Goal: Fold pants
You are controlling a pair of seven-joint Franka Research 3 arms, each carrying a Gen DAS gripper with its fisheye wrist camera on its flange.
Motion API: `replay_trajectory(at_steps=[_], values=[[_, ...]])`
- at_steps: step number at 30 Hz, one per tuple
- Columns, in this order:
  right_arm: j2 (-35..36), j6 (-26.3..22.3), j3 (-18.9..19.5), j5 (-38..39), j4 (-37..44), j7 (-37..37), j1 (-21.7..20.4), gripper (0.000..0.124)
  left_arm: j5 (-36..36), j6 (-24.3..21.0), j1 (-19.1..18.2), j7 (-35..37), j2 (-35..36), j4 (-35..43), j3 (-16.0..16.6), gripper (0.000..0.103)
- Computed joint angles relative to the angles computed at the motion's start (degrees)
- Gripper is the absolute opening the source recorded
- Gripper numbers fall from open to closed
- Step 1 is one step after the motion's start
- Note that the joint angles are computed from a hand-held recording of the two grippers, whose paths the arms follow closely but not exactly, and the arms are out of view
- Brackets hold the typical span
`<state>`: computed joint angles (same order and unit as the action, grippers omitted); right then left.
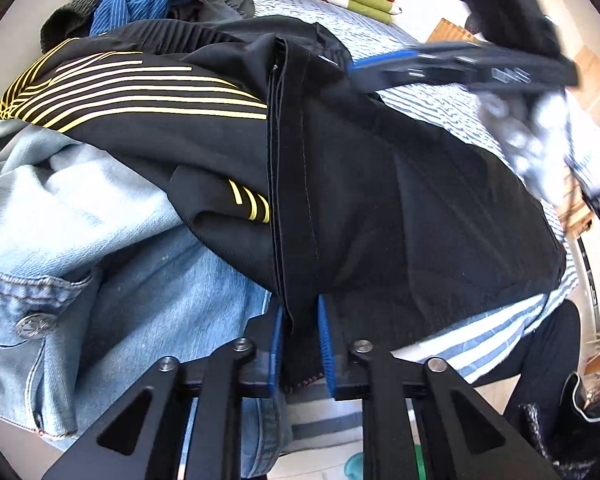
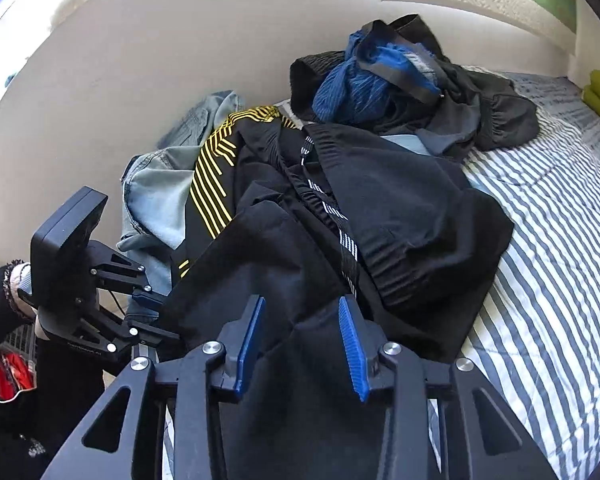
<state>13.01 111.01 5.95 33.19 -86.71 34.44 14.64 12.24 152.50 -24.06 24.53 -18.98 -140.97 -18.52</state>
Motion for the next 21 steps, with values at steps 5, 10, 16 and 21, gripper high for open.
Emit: replay_trajectory(at_steps=[5,10,16,21], values=[[7.39,-6.15,1.25,-1.18,8.36,2.58,1.09,0.033,-1.30,-0.47,-0.84,3.42,1.03,0.71,1.06,0.013],[6.71,-6.39,1.90,-0.28,6.52,1.54,1.09,0.008,-1.72,-0.15,-0.38,4.69,1.65,1.06,1.06,0.013],[-7.84,12.52,1.69,-2.82,-11.33,-10.81,3.39,0.006,-4.41,1.08,-0.84,7.69,2.46,1.27,2.53,0.013],[-9.50,25.06,1.28,-17.01,-17.18,-1.48,6.87,0.019,-8.42,4.51,-0.77,8.12,2.50,-0.01,3.41,0.031]])
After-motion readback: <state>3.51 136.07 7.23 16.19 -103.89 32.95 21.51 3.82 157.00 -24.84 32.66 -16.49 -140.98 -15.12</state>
